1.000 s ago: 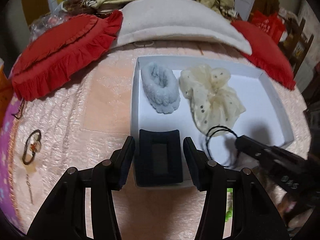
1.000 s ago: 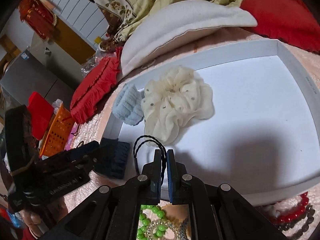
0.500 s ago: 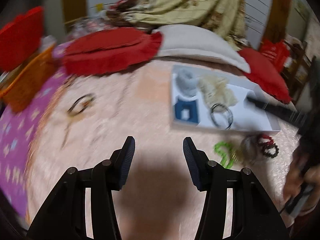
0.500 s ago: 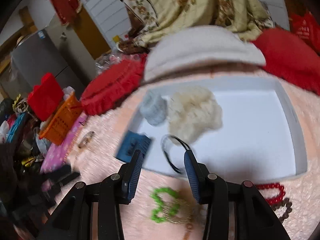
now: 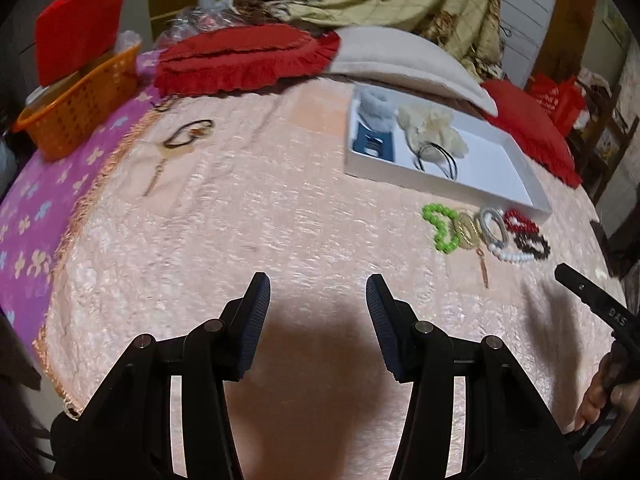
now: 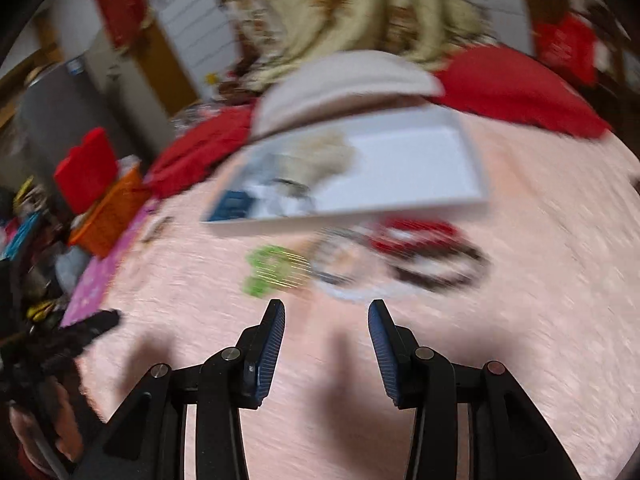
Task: Organize jewelry
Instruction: 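Withdraw from the box and grasp the clear coil hair tie with the left tool, then hold the coil hair tie in the left tool while the right tool grasps the green bead bracelet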
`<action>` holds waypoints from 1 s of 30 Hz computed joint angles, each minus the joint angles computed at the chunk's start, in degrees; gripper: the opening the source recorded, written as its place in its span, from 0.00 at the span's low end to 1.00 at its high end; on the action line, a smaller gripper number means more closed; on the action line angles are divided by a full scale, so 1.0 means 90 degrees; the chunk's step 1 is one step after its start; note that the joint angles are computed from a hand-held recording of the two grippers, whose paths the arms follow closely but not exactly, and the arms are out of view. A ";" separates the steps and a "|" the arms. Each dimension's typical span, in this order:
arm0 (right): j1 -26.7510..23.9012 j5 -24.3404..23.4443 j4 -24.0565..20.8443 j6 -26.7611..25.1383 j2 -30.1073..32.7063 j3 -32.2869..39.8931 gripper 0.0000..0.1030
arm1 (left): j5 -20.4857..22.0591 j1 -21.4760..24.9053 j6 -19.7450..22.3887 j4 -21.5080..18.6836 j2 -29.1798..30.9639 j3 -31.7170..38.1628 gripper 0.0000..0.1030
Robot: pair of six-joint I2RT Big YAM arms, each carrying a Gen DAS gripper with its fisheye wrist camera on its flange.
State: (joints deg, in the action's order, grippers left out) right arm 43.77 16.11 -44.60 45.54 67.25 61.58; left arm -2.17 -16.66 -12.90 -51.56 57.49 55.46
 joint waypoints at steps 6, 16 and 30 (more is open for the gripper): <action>-0.0566 -0.0153 0.0001 0.0143 -0.0391 -0.0483 0.40 | 0.0200 -0.0530 0.0256 0.0058 0.0684 0.0394 0.48; -0.0886 -0.0560 0.0519 -0.0015 -0.0192 -0.0565 0.40 | 0.0799 -0.0790 0.0345 0.0345 0.2202 0.1287 0.48; -0.0805 -0.0616 0.0621 -0.0074 -0.0078 -0.0544 0.40 | 0.1145 -0.0873 0.0373 0.0534 0.2172 0.1342 0.08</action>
